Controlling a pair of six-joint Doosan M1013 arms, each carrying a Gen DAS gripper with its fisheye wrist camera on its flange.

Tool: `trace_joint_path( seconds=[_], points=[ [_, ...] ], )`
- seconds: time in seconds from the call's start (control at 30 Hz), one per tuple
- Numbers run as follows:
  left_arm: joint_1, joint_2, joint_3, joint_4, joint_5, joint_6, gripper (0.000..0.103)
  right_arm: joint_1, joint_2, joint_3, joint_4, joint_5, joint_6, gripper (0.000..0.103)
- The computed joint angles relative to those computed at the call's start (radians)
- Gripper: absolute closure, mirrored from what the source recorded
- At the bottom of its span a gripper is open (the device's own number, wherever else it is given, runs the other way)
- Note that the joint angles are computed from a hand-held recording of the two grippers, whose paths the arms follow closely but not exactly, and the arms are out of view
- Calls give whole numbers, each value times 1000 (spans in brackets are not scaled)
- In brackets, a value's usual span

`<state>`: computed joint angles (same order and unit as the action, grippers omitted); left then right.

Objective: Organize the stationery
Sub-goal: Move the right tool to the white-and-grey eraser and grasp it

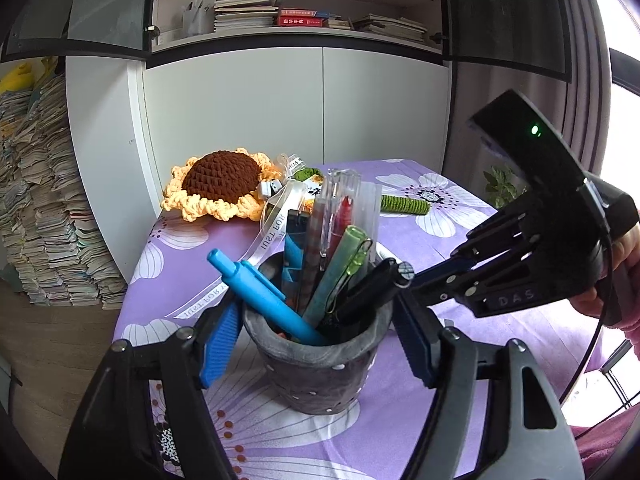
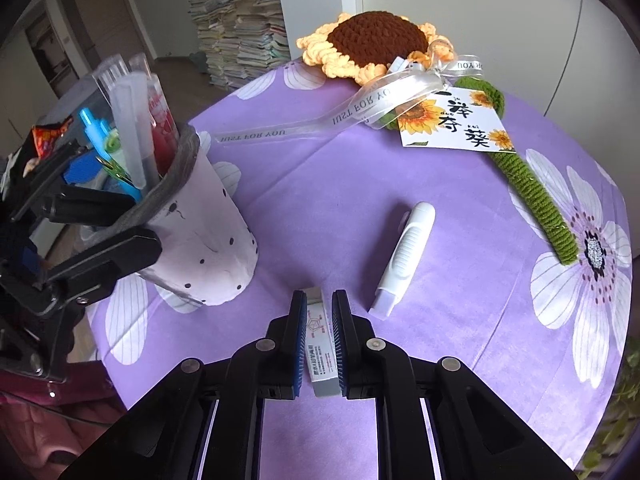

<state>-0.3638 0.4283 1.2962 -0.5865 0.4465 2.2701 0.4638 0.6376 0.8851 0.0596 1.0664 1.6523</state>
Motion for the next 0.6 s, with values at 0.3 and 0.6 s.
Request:
trace_joint_path(
  seconds=[0.3,0.6],
  points=[
    [-2,-1,1,17,-1,-8,34,5,-53,56,-32,-58,-18,89],
    [-2,-2,-6,48,12,-33,34,5,63,-101,3,142,-139,73]
  ],
)
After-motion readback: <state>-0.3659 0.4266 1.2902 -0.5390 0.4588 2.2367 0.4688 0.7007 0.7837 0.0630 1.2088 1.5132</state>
